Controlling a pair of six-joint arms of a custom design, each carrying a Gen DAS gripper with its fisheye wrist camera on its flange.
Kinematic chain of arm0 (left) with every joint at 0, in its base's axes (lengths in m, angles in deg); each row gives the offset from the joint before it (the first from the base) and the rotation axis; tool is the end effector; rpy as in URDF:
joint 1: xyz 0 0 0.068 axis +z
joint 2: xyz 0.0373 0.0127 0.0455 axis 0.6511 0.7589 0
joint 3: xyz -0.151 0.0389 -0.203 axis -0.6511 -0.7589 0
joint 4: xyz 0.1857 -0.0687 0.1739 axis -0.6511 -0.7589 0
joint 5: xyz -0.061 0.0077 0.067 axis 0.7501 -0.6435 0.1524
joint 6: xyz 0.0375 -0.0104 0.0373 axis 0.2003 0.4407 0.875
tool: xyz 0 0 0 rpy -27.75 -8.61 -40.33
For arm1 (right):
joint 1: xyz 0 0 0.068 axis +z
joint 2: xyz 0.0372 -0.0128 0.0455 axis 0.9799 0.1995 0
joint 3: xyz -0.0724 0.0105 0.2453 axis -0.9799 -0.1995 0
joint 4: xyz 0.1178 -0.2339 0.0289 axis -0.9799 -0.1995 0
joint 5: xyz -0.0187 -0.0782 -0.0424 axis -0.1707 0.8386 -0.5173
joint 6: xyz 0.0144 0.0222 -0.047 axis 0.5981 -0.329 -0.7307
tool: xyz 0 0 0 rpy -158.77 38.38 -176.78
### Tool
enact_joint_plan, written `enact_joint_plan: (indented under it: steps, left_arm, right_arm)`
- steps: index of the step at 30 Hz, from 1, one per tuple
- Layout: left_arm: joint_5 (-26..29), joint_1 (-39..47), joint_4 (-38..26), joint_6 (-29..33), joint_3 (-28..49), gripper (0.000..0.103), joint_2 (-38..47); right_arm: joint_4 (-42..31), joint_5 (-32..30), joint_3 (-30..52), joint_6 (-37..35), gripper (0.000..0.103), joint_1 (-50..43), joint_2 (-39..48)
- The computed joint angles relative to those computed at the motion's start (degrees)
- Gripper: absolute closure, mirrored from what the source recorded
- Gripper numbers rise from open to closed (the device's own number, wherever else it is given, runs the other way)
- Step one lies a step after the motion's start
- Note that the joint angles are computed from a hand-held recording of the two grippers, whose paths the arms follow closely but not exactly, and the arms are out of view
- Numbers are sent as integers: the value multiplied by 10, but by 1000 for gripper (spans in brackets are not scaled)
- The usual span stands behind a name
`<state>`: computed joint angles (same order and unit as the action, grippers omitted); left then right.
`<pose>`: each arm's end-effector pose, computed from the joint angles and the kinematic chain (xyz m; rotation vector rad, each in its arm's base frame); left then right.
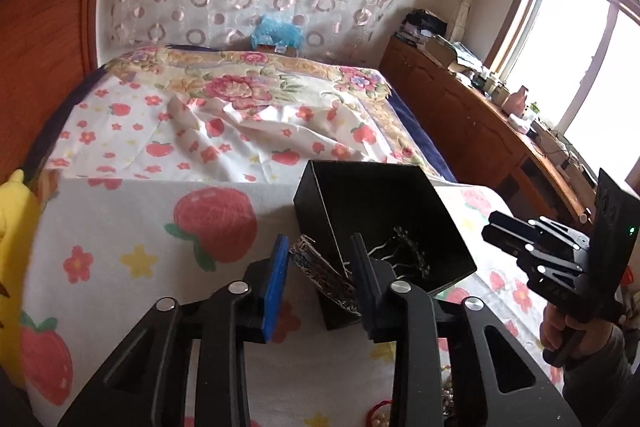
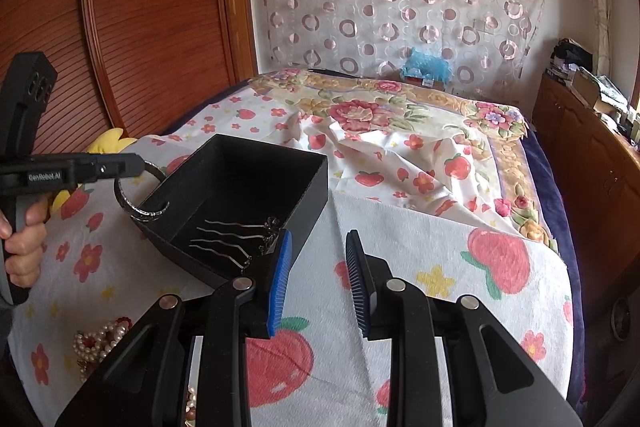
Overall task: Organize jewelry
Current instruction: 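Lower the bangle into the black box with the left tool while the right tool releases the comb, then open the left tool to drop the bangle, then move both tools back to the pile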
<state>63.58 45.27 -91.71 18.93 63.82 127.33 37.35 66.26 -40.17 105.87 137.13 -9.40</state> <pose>0.2397 -0.0014 0.1735 0.5339 2.3340 -0.6059 0.1479 0.2033 0.1654 -0.1155 2.2770 0.1282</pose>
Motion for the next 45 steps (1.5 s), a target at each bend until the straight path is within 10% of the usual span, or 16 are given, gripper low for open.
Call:
enact_joint_plan:
  steps: [9, 21, 30, 45]
  left_arm:
    - [-6, 11, -12, -4, 3, 94, -27]
    - [-57, -70, 20, -44, 3, 94, -67]
    - [-112, -151, 63, -42, 6, 78, 3]
    - [-42, -53, -92, 63, -94, 70, -228]
  right_arm:
    - [4, 4, -10, 4, 73, 5, -4]
    - [-3, 10, -27, 11, 73, 10, -25]
    - [-35, 11, -15, 14, 72, 12, -39]
    - [-56, 11, 12, 117, 73, 140, 16]
